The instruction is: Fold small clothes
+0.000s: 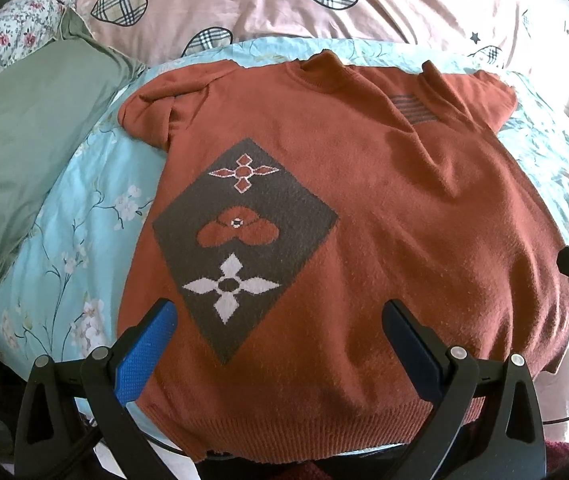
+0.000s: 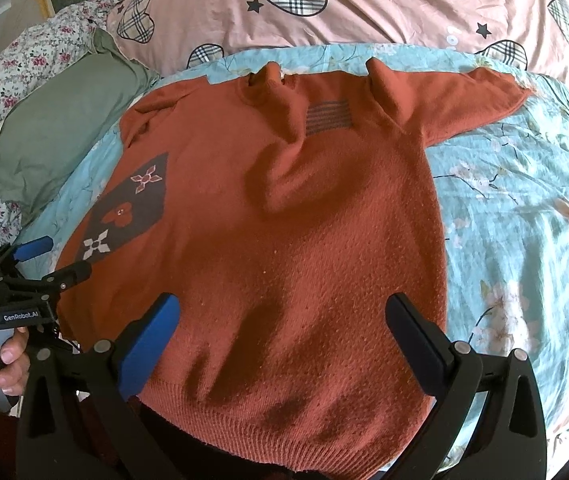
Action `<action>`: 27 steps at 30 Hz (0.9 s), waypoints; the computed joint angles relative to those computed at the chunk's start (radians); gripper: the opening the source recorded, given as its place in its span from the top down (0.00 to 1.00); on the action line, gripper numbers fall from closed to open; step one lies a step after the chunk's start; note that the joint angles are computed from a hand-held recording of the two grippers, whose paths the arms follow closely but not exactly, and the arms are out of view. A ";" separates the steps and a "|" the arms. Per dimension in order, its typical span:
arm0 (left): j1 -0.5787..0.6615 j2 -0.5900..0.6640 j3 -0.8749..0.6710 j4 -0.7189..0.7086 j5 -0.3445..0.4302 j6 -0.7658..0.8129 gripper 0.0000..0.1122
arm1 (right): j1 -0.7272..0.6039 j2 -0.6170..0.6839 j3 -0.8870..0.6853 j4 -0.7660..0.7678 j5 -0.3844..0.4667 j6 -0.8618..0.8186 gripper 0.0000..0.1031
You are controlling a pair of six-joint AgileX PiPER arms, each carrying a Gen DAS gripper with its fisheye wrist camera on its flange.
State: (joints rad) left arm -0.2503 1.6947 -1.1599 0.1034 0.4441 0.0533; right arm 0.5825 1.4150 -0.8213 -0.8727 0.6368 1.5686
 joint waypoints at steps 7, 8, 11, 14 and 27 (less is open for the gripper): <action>-0.003 -0.002 0.007 0.018 -0.031 -0.022 0.09 | -0.005 0.014 -0.023 0.029 0.021 -0.047 0.01; -0.004 0.002 -0.004 0.018 -0.014 -0.022 0.09 | -0.009 0.016 -0.025 0.015 0.017 -0.041 0.01; -0.005 0.017 -0.035 0.012 0.030 -0.017 0.09 | -0.015 0.016 -0.016 -0.029 -0.007 -0.006 0.01; -0.006 0.037 -0.067 0.004 0.074 -0.008 0.09 | -0.038 0.010 -0.008 -0.029 -0.040 -0.013 0.01; 0.012 0.123 -0.157 -0.070 0.088 0.049 0.09 | -0.197 -0.013 -0.004 0.063 -0.109 -0.142 0.01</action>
